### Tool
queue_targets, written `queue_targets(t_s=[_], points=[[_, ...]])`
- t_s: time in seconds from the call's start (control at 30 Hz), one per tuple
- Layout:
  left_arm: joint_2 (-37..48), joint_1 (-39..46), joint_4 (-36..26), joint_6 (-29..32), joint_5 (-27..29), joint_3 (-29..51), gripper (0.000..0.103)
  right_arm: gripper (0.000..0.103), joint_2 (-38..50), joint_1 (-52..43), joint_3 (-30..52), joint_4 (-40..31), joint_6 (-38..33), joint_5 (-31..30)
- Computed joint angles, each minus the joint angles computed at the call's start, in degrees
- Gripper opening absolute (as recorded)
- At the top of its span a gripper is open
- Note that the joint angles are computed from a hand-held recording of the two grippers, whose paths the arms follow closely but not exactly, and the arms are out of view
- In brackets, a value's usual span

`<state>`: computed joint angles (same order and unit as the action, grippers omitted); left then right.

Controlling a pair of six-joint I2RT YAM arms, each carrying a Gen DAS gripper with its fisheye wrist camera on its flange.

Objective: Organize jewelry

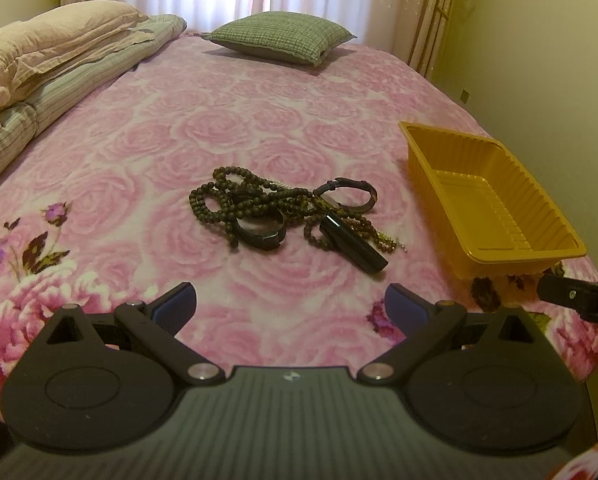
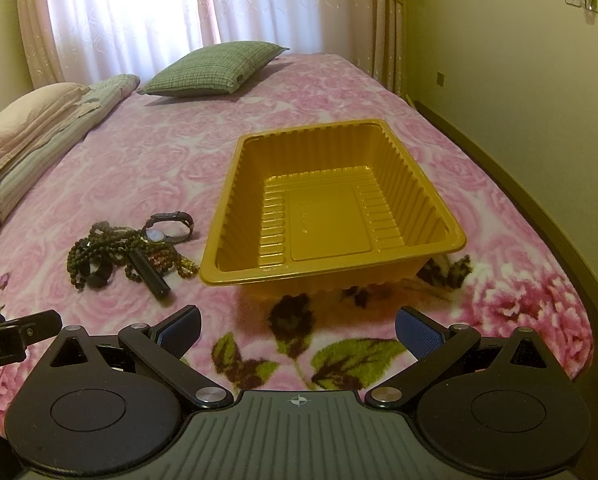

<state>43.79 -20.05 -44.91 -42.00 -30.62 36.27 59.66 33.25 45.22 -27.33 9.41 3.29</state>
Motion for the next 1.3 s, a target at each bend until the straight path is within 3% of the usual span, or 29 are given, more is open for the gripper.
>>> queue_targets(t_s=[0.9,1.13,1.3], points=[[-0.5,1.6,0.4,1.3,1.2,0.4,0.1,0.103,0.6,0.2,0.7,0.2,0.1,0.2],[-0.8,5.3,4.5,3.5,4.9,-1.2,0.099,0.102,0.8,-2.7,-0.5,3.3,1.6,-1.0],[-0.8,9.0,9.7,4.9,8.5,-3.1,0.099,0.102,-0.2,-8.1,-3.9,9.3,2.5,-3.5]])
